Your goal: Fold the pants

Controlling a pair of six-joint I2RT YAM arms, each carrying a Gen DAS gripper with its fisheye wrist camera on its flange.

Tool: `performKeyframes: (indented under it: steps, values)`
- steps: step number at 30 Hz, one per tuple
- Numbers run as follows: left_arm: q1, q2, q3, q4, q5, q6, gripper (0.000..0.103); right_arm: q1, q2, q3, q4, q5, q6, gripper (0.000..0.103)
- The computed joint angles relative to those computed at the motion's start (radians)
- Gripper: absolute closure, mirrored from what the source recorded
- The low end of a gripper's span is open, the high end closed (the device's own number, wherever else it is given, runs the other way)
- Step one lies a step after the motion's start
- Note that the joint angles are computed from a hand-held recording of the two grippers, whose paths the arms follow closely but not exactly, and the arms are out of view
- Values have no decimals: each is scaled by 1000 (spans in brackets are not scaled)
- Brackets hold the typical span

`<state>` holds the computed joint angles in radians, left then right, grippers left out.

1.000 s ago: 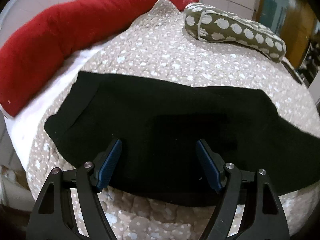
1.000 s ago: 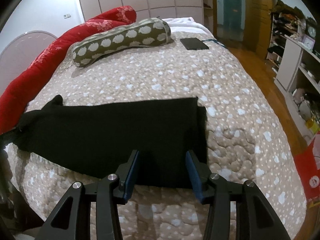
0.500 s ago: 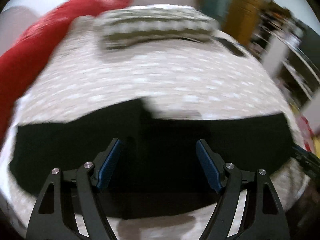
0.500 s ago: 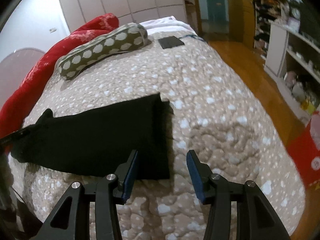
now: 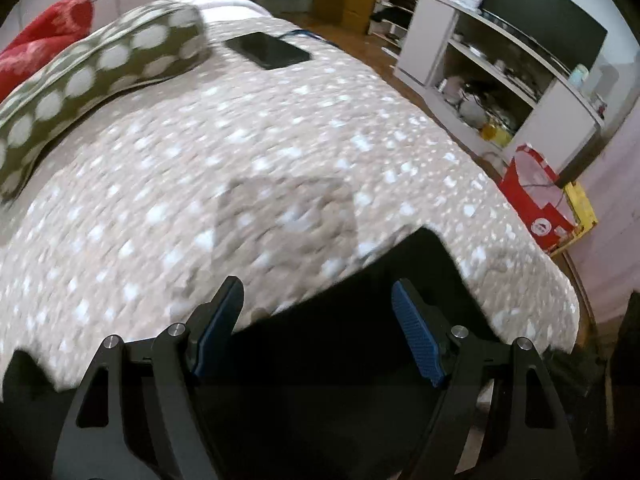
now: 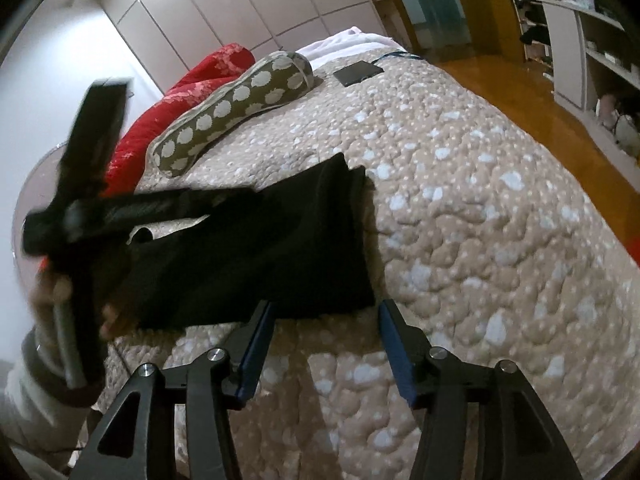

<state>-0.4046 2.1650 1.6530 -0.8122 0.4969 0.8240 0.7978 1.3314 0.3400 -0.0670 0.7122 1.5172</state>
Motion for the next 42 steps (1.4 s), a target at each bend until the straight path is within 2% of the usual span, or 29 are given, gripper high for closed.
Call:
performKeyframes:
  steps: [4, 7, 10, 13, 18, 20, 21, 22, 23, 24, 25, 26, 27, 31, 34, 37, 42]
  values:
    - [-53, 20, 17, -19, -11, 25, 26, -3, 27, -23, 87, 17, -10, 49]
    - [-82, 17, -3, -9, -22, 50, 26, -19, 44, -51, 183, 31, -43, 47]
    - [-111, 41, 20, -45, -17, 76, 26, -24, 66, -86, 290, 57, -56, 47]
    - [-135, 29, -27, 10, -49, 93, 22, -32, 89, -113, 391, 72, -79, 47]
    - [-138, 42, -18, -8, -26, 142, 21, -65, 125, -137, 510, 69, -124, 46]
    - [-143, 31, -48, 32, -27, 149, 32, -90, 146, -150, 579, 60, -155, 49]
    - [-140, 25, -59, 43, -18, 157, 41, -103, 158, -154, 613, 55, -171, 52]
    - [-135, 30, -50, 28, -1, 171, 60, -113, 166, -155, 625, 53, -176, 61]
    - [-131, 36, -36, 0, 19, 188, 66, -122, 170, -154, 626, 53, -172, 72]
    - [-126, 37, -30, -12, 29, 195, 73, -128, 173, -161, 644, 52, -170, 77]
    - [-122, 41, -19, -29, 35, 204, 81, -131, 184, -181, 701, 54, -171, 85]
    - [-117, 43, -8, -42, 45, 208, 82, -140, 202, -198, 774, 41, -189, 87]
    - [-111, 43, 2, -57, 53, 213, 86, -141, 201, -199, 779, 38, -197, 88]
    - [-67, 54, 96, -187, 125, 237, 86, -129, 118, -163, 659, 60, -239, 89]
    - [-25, 20, 123, -231, 174, 262, 86, -123, 29, -118, 545, 77, -306, 89]
    - [39, 20, 208, -311, 227, 298, 86, -116, -26, -52, 463, 85, -385, 89]
    - [181, 120, 478, -481, 292, 344, 87, -135, -18, 94, 424, 22, -569, 89]
